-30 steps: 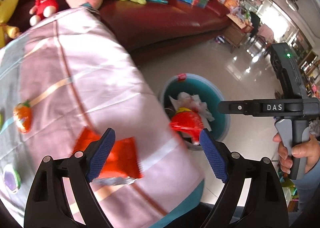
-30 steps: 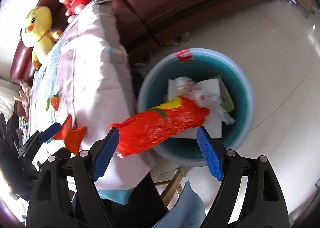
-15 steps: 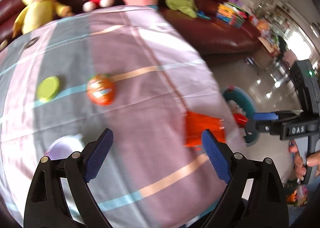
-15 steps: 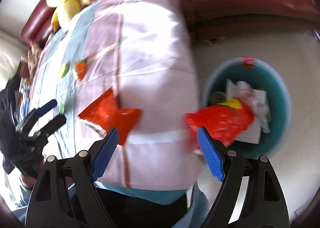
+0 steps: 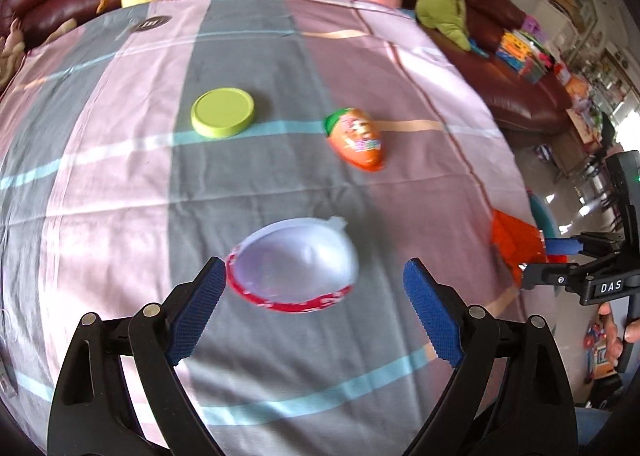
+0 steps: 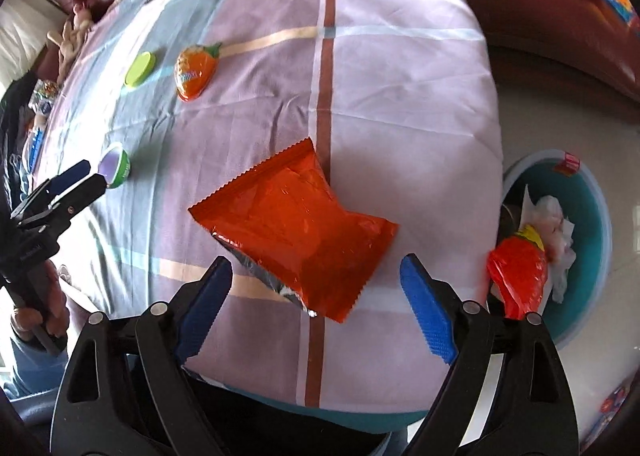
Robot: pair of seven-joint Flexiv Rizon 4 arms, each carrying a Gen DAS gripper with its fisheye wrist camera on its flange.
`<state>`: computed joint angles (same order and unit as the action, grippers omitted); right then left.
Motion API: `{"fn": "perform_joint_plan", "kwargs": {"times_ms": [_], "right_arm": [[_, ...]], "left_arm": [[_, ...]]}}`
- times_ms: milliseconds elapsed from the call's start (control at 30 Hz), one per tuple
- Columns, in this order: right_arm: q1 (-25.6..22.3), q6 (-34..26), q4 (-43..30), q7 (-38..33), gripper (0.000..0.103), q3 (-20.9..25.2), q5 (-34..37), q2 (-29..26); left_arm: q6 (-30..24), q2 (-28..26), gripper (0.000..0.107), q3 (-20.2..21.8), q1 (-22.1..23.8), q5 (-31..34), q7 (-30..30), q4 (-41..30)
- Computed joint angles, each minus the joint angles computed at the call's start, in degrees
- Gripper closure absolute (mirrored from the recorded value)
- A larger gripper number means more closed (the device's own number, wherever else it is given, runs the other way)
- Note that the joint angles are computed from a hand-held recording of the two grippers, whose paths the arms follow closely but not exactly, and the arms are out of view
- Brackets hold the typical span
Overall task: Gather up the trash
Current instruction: 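Move both tools back over the table toward the cup and orange pouch, then grasp the white-red plastic cup with the left tool while the right tool grasps the orange pouch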
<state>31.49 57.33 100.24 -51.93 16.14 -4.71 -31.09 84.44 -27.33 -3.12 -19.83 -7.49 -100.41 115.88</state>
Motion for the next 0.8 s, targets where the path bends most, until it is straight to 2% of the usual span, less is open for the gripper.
{"fn": "perform_joint_plan", "kwargs": {"times_ms": [267,433,633,700,733,767,800], "right_arm": [[0.52,-3.82,-5.05,-1.33,0.021,-0.34,-0.54,-3.95],[1.09,-3.08,-6.04,-1.05,0.021,-0.87,-0.65,-5.08],[0.18,-1.94,-5.89,-2.27,0.021,0.92,2.08,-4.82],[0.75,-1.47,-5.15,-1.98,0.027,0.42,1.61,-4.53],[1.36,-1.48,-4.70,-1.50,0.034,-0.23,0.77,-4.31],[2.24,-0.94,-3.79,-0.74,0.044,-1.32,-0.73,-3.83],[2.64,-0.64,-3.31,-0.34,0.051,-1.85,-1.76,-3.55]], "left_arm": [[-1.19,-1.04,0.016,0.46,0.88,-0.17,-0.04,-0.17],[-3.63,-2.44,0.016,2.26,-0.57,1.72,0.16,-2.64],[-5.98,-4.25,0.016,4.82,-3.07,6.19,0.78,-6.27],[-5.29,-4.59,0.016,4.02,-2.53,6.50,1.49,-6.47],[-4.75,-4.73,0.023,4.07,-2.60,6.72,1.54,-6.51],[-4.60,-4.85,0.033,5.44,-3.81,7.49,0.67,-6.90],[-4.53,-4.90,0.039,6.46,-4.66,8.17,0.00,-7.15]]}}
